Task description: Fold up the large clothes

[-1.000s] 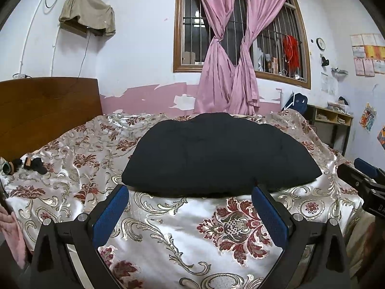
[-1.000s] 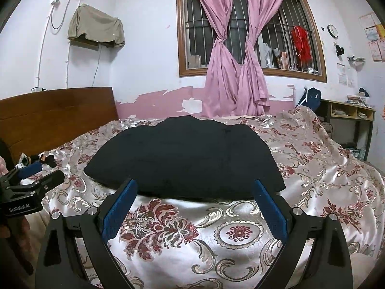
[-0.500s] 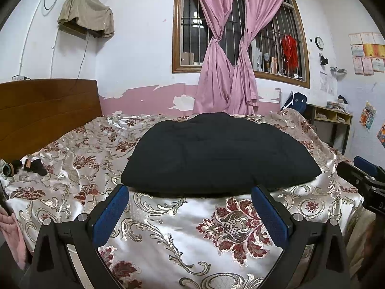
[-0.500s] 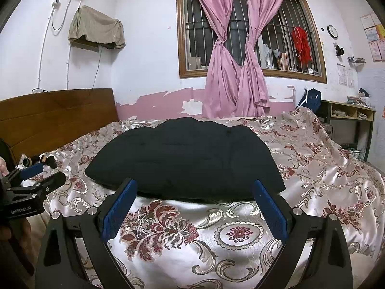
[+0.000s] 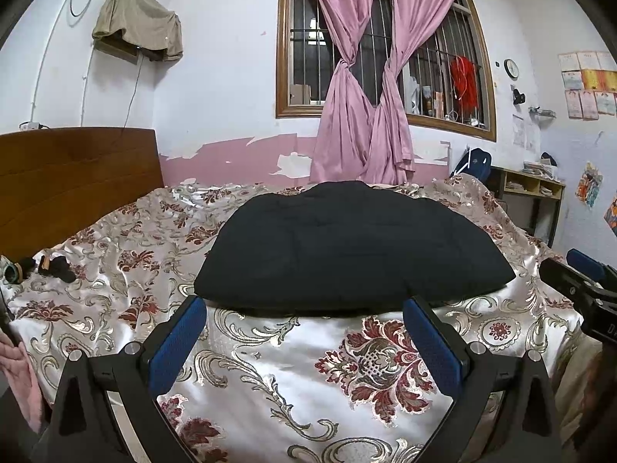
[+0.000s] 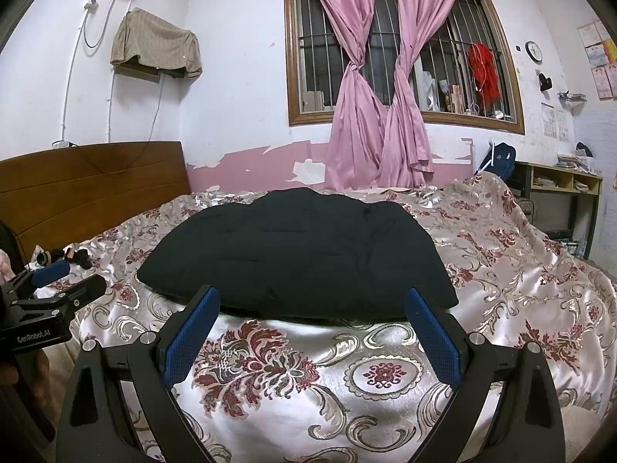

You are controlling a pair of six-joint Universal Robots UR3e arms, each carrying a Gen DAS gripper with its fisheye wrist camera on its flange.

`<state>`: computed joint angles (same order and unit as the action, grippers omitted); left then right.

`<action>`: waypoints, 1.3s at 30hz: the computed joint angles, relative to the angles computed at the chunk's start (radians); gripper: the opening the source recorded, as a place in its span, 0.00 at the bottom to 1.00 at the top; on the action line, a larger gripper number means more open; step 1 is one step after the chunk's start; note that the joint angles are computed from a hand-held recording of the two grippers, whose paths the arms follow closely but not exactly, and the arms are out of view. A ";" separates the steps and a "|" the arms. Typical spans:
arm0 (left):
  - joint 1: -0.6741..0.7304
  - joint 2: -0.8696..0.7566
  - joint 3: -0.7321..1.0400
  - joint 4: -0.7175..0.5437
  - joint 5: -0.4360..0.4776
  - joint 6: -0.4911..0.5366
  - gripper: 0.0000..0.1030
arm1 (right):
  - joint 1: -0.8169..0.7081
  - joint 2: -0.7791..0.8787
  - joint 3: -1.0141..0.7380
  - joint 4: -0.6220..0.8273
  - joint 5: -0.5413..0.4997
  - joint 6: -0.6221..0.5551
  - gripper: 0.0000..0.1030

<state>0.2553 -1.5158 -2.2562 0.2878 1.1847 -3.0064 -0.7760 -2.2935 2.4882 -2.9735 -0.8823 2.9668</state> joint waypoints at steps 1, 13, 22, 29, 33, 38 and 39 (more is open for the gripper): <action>0.002 -0.002 0.000 0.002 -0.002 0.001 1.00 | 0.000 0.001 0.000 -0.001 0.000 0.000 0.92; -0.001 -0.002 -0.002 0.007 0.002 0.003 1.00 | -0.001 -0.001 0.001 0.001 0.001 0.000 0.92; 0.001 -0.004 -0.004 0.010 0.000 0.003 1.00 | 0.004 0.002 0.001 -0.005 -0.003 0.002 0.92; 0.001 -0.004 -0.006 0.013 -0.001 0.004 1.00 | 0.006 0.004 0.002 -0.007 -0.006 0.003 0.92; -0.002 -0.005 -0.007 0.015 0.004 0.004 1.00 | 0.009 0.005 0.002 -0.010 -0.008 0.005 0.92; -0.002 -0.005 -0.008 0.016 0.004 0.004 1.00 | 0.010 0.009 0.003 -0.013 -0.007 0.004 0.92; -0.003 -0.005 -0.008 0.016 0.004 0.004 1.00 | 0.012 0.009 0.003 -0.013 -0.008 0.004 0.92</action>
